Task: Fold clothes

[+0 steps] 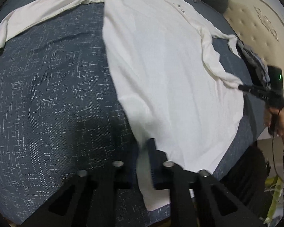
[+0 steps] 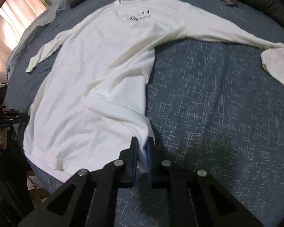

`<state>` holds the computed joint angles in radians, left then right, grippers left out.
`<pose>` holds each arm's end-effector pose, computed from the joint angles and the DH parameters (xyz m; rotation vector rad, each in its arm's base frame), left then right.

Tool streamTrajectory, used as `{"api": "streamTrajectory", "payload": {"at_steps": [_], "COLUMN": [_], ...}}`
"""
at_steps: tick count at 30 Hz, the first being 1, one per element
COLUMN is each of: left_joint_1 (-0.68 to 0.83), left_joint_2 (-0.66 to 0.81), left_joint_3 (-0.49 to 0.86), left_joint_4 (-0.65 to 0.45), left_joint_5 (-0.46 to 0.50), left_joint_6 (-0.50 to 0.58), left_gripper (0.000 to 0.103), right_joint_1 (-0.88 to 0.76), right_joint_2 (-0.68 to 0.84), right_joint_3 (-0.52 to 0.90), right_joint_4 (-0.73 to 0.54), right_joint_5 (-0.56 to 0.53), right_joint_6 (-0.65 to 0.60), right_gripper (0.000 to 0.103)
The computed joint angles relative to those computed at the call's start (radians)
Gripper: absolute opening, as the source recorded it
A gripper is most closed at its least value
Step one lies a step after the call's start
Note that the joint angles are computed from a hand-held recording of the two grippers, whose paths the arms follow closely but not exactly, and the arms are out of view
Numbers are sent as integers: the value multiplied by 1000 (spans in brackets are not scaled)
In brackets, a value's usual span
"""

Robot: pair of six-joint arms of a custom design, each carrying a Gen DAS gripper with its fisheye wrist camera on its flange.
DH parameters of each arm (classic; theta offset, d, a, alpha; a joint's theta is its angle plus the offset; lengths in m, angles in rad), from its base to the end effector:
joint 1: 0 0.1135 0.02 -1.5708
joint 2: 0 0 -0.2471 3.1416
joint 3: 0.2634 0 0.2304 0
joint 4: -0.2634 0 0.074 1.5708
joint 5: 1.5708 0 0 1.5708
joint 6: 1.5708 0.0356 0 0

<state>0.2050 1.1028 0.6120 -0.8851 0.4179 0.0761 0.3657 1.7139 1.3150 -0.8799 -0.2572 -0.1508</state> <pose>0.1534 0.0171 0.1776 -0.1241 2.8378 -0.5574 0.2907 0.1210 0.2231 -0.7805 2.7427 0.4115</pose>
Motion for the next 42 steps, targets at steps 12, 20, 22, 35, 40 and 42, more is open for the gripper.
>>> {"api": "streamTrajectory", "payload": {"at_steps": [12, 20, 22, 35, 40, 42], "left_joint_1": [150, 276, 296, 386, 424, 432], "left_joint_2": [-51, 14, 27, 73, 52, 49], "left_joint_3": [147, 252, 270, 195, 189, 180], "left_joint_4": [-172, -243, -250, -166, -215, -227], "left_joint_5": [2, -15, -18, -6, -7, -6], "left_joint_6": [171, 307, 319, 312, 387, 412], "left_gripper": [3, 3, 3, 4, 22, 32], "right_joint_1": [-105, -243, -271, -340, -342, -331], "right_joint_2": [-155, -257, -284, -383, -377, -373], "right_joint_3": [41, -4, -31, -300, -306, -302], "right_joint_4": [-114, -202, -216, -87, -67, -58], "right_joint_5": [-54, -82, -95, -129, -158, -157], "right_joint_6": [0, -83, -98, -66, -52, -33], "right_gripper": [5, 4, 4, 3, 3, 6]}}
